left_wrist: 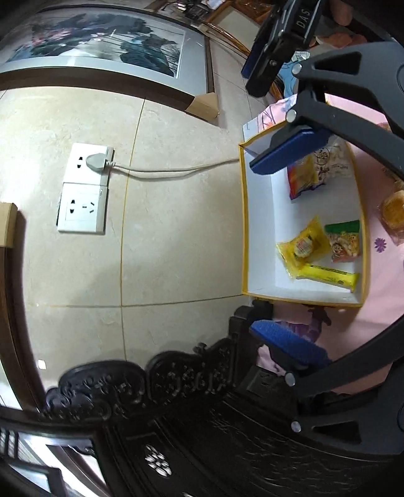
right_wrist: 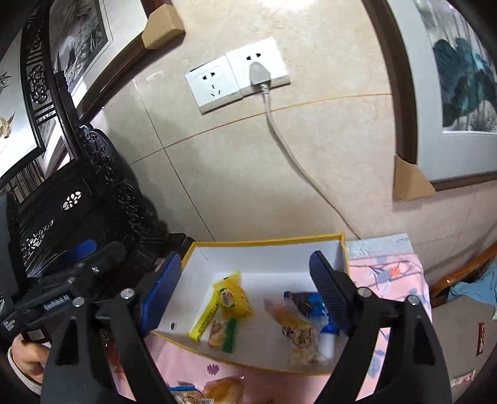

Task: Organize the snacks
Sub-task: 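Move both tools back to the pile, right tool toward the pink-labelled cracker bag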

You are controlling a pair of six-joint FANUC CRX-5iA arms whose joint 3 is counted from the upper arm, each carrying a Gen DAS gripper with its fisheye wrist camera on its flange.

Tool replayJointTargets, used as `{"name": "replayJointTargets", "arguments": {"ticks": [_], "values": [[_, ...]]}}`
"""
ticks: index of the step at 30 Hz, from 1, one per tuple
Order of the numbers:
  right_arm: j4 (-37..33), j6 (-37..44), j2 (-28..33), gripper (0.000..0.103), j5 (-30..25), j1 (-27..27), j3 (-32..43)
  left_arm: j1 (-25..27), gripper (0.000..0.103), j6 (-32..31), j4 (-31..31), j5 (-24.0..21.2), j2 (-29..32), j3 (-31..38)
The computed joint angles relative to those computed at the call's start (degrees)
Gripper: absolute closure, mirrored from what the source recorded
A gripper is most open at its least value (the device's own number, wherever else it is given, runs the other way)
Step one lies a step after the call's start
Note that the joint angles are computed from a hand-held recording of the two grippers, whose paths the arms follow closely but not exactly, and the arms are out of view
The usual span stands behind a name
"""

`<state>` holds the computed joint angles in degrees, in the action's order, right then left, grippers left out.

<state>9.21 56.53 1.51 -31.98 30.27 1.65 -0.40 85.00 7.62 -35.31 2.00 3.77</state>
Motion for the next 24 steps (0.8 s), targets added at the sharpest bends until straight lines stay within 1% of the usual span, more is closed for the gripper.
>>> {"name": "replayJointTargets", "arguments": {"ticks": [4, 7, 9, 10, 12, 13, 17, 21, 24], "values": [[1.55, -2.06, -2.65, 0.013, -1.57, 0.61, -3.05, 0.71, 0.006, 0.82, 0.17, -0.43, -3.01, -2.96], [2.60, -2.54, -5.04, 0.012, -2.61, 1.39, -5.96, 1.51, 0.006, 0.24, 1.19, -0.80, -5.52, -5.80], [4.52, -3.28, -7.08, 0.009, -3.84, 2.27, -8.83, 2.03, 0.005, 0.35, 1.21, -0.99, -7.71, -8.10], [4.55, -2.96, -7.72, 0.008, -4.31, 2.50, -9.61, 2.24, 0.005, 0.53, 0.88, -1.20, -8.86, -9.22], [1.86, 0.11, -9.55, 0.008, -5.68, 2.64, -11.09, 2.69, 0.004, 0.16, 1.07, -1.54, -10.79, -11.37], [1.99, 0.05, -10.44, 0.008, -5.99, 2.90, -12.19, 2.93, 0.004, -0.10, 1.45, -1.73, -11.55, -12.34], [5.57, -4.33, -15.02, 0.008, -6.27, 5.07, -18.78, 3.77, 0.004, -1.56, 3.40, -3.08, -14.73, -16.87], [4.26, -4.92, -17.82, 0.008, -7.63, 6.40, -22.35, 4.12, 0.004, -2.92, 5.47, -5.12, -17.87, -21.86], [2.37, -4.01, -19.71, 0.008, -8.42, 7.64, -24.69, 3.99, 0.004, -3.04, 5.49, -7.26, -19.59, -24.45]]}}
